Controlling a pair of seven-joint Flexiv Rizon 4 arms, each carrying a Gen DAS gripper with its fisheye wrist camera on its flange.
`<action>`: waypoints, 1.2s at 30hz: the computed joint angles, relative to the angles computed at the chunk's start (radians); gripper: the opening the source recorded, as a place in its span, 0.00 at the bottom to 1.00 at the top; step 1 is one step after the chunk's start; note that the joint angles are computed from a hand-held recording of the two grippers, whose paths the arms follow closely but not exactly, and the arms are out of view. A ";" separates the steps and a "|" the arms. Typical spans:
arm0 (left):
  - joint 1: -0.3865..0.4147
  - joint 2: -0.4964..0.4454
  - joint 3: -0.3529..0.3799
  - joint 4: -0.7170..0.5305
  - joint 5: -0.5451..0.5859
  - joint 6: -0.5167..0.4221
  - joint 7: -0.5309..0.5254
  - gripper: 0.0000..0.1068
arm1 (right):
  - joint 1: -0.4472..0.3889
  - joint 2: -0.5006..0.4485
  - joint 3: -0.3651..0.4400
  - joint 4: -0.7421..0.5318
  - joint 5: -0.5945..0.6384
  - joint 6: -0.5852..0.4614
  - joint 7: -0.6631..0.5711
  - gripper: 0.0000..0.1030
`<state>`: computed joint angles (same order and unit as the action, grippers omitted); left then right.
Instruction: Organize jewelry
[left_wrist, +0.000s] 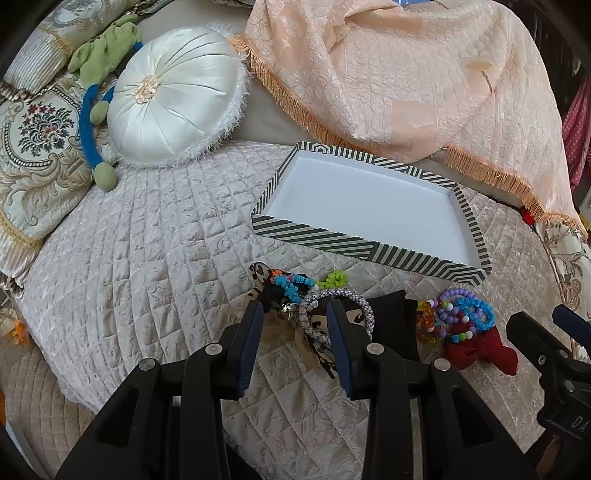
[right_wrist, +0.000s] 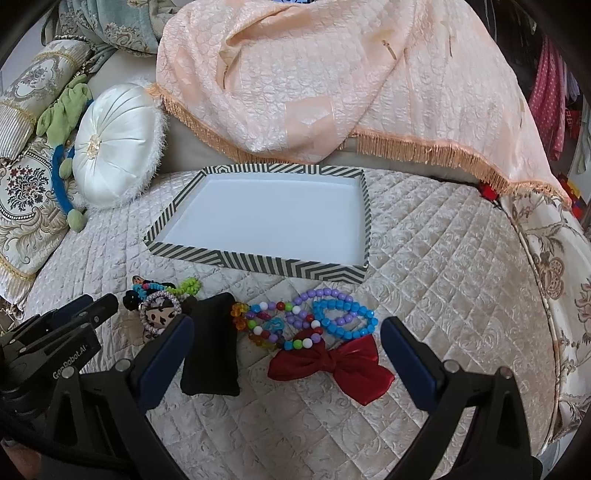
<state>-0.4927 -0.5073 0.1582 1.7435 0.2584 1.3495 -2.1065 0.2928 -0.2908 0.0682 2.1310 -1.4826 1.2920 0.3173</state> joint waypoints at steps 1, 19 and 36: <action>0.001 0.000 0.000 0.002 0.001 0.001 0.001 0.16 | 0.001 -0.001 -0.002 -0.002 -0.009 -0.003 0.008 0.99; -0.003 0.003 0.010 0.002 0.019 -0.003 -0.008 0.16 | -0.012 -0.010 0.006 -0.001 0.009 0.014 0.004 0.99; -0.001 0.007 0.005 -0.006 0.040 -0.022 -0.019 0.16 | -0.021 -0.014 -0.025 -0.018 -0.149 0.038 0.142 0.99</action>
